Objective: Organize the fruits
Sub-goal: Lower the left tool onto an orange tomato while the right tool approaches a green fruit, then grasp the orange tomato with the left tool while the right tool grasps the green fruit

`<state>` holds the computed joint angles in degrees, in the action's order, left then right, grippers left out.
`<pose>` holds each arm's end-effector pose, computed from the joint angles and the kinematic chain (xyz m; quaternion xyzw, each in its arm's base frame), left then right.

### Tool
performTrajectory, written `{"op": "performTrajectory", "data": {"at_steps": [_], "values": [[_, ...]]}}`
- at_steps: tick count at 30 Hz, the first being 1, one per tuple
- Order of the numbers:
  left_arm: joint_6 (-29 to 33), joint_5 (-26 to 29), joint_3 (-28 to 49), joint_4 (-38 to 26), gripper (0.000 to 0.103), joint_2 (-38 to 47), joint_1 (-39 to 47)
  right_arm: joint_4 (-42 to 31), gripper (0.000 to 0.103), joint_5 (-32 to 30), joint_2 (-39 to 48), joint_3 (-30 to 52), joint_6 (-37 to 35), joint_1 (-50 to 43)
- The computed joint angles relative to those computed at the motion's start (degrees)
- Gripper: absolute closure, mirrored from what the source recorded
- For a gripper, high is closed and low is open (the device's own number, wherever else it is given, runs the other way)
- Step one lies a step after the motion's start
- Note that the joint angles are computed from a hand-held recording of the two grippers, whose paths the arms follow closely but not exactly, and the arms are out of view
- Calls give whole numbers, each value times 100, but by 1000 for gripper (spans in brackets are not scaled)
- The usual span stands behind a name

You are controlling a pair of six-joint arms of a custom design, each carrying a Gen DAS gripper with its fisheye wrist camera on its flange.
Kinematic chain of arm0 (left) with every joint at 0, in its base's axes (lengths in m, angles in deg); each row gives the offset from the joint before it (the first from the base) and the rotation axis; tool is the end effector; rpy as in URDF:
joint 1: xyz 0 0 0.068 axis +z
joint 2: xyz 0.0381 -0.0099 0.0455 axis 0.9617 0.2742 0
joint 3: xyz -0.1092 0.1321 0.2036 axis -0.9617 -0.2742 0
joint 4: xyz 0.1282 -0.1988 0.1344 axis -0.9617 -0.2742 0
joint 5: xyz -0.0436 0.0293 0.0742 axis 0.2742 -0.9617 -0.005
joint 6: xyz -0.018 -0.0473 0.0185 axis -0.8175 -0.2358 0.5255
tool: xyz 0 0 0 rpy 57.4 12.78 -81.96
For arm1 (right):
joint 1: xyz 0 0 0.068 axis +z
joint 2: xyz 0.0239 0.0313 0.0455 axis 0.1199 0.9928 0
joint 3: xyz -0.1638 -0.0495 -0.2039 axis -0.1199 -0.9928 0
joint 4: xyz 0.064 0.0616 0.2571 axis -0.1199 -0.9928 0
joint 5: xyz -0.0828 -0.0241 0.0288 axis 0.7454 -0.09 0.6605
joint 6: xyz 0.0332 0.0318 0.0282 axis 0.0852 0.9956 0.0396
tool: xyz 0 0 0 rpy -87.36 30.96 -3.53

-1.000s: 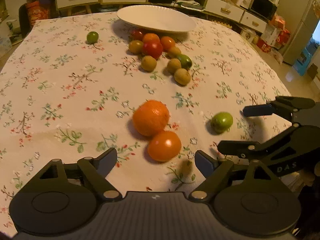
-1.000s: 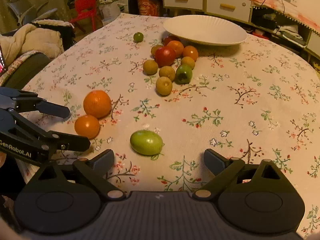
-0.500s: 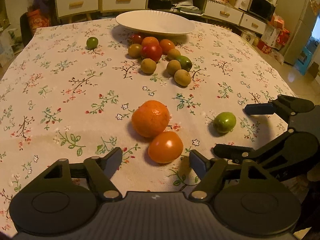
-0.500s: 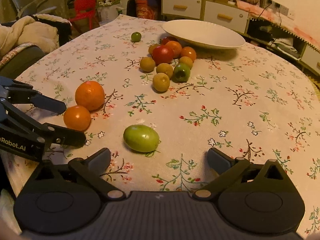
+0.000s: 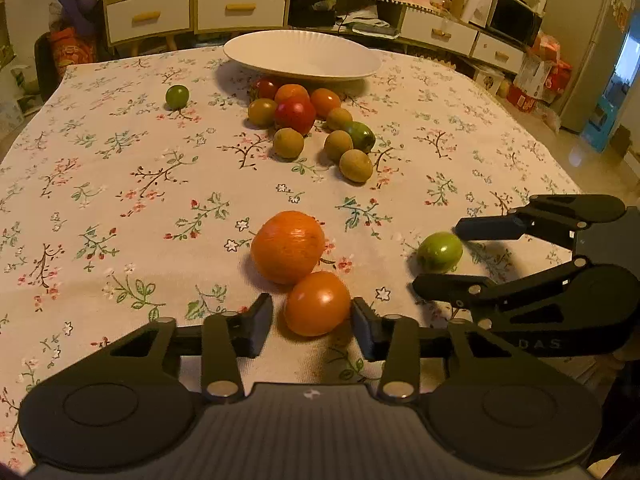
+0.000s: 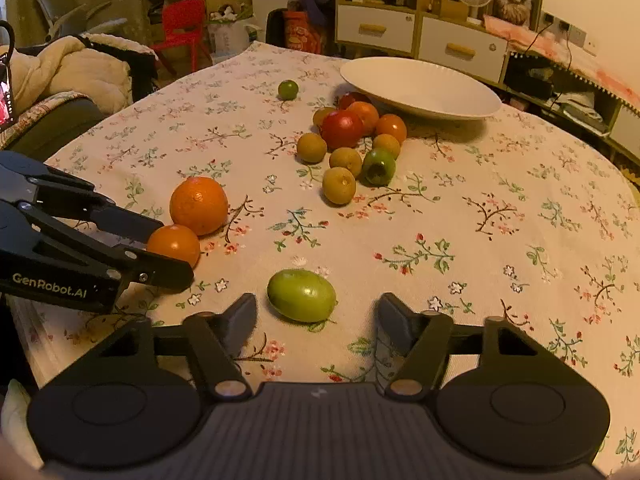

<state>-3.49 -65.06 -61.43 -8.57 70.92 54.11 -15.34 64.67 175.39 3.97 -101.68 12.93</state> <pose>0.1673 -0.0563 -0.0146 -0.0052 0.9418 -0.0559 0.3315 0.2008 0.0349 -0.0213 -0.3393 0.8751 0.1222 0.3228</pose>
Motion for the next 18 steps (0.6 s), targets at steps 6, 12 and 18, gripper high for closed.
{"op": "performTrajectory", "data": {"at_steps": [6, 12, 18], "values": [[-2, 32, 12, -84, 69, -58, 13, -270, 68, -138, -176, 55, 63, -55], [-7, 142, 1, -176, 69, -175, -9, -369, 71, -245, -268, 16, -2, -36], [23, 315, -146, -205, 69, -548, 32, -522, 72, -291, -440, 87, 144, -68]]}}
